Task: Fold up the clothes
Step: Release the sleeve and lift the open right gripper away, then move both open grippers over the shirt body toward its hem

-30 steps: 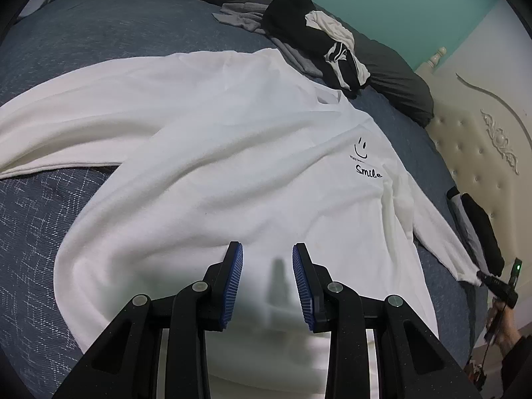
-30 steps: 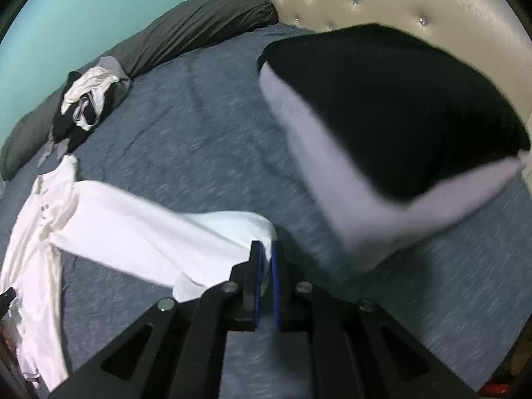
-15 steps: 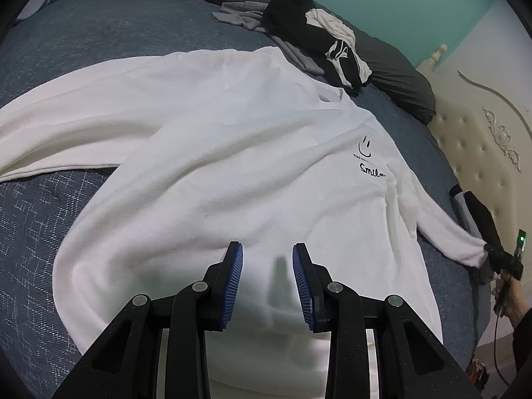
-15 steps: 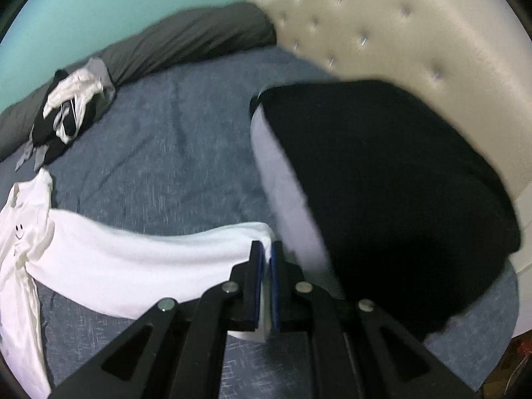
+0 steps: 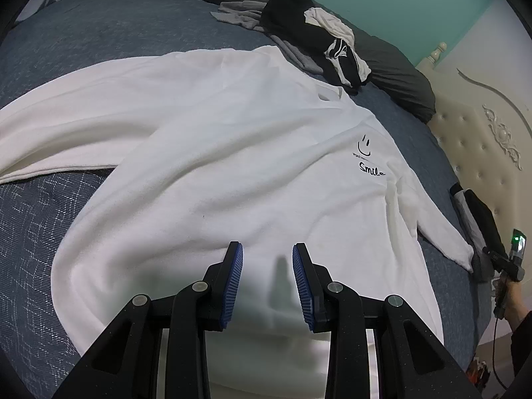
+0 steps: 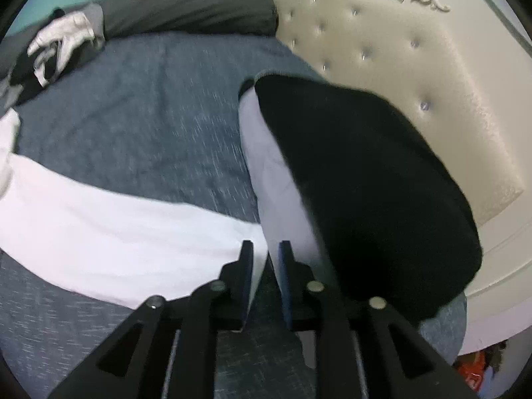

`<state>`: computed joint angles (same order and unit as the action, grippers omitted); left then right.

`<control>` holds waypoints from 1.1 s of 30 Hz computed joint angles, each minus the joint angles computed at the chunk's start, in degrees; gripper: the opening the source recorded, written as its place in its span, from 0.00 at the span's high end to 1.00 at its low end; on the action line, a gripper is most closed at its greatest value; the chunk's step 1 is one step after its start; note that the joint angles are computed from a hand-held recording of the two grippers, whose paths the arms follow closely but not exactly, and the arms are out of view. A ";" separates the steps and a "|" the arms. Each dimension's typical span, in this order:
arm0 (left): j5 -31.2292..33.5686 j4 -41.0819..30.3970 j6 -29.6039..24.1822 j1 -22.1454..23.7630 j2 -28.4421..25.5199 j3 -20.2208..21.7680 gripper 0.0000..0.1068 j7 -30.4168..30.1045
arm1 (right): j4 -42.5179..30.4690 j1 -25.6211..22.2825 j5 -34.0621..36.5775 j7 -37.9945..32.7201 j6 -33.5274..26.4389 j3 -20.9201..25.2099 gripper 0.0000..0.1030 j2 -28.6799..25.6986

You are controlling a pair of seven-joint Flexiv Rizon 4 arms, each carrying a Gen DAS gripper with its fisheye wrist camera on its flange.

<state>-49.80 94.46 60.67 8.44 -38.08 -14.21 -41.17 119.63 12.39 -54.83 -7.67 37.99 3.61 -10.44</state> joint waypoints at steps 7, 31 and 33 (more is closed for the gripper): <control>-0.77 0.58 0.32 0.37 0.60 -0.30 0.68 0.75 | 1.88 0.01 -5.46 10.65 10.72 0.64 0.80 1.80; -6.34 7.63 1.24 2.71 5.94 2.63 0.68 7.96 | -19.78 18.86 -28.17 51.38 50.62 -11.50 0.65 -24.98; -6.91 8.80 1.53 3.00 6.92 3.03 0.68 8.95 | -21.36 18.40 -26.16 47.41 50.03 -9.78 0.65 -26.36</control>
